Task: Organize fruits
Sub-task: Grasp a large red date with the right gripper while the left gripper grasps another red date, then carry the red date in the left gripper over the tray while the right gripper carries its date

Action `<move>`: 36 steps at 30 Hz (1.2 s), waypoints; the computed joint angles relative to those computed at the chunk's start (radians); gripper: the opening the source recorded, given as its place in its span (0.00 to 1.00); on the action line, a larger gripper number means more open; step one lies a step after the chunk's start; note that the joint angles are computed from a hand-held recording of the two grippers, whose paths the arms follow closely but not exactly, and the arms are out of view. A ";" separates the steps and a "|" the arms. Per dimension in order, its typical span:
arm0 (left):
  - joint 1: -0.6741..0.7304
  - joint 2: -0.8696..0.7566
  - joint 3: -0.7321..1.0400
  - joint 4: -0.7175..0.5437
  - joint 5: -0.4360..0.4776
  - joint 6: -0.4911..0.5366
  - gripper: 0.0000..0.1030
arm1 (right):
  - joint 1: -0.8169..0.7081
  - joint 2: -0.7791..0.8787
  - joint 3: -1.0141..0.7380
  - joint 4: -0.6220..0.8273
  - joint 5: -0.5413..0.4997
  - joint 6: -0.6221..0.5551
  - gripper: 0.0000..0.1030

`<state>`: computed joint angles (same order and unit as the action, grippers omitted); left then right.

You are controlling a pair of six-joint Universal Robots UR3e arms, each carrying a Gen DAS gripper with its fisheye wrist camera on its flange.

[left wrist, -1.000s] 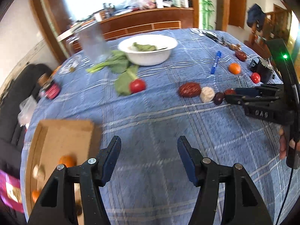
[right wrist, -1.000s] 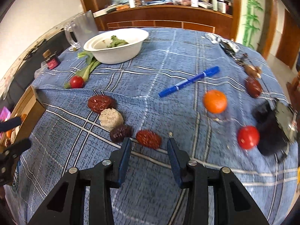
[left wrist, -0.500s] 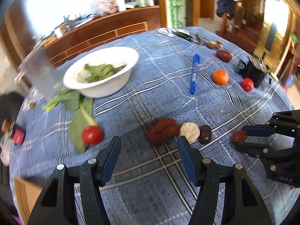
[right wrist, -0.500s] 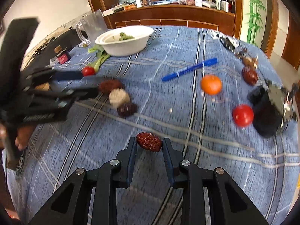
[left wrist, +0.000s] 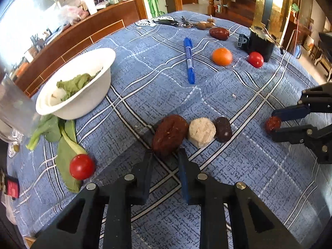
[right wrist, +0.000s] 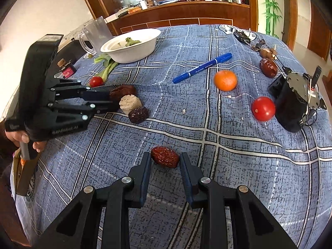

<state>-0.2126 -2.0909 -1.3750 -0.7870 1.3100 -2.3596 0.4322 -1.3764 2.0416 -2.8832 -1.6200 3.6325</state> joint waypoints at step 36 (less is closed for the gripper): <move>0.141 0.513 -0.650 0.067 -0.189 -0.210 0.26 | 0.205 -0.079 0.020 0.096 -0.203 0.203 0.29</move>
<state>-0.0718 -1.5784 -2.0254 -0.7196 1.1213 -2.5693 0.6377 -1.4549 2.0615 -2.7868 -1.8228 3.8357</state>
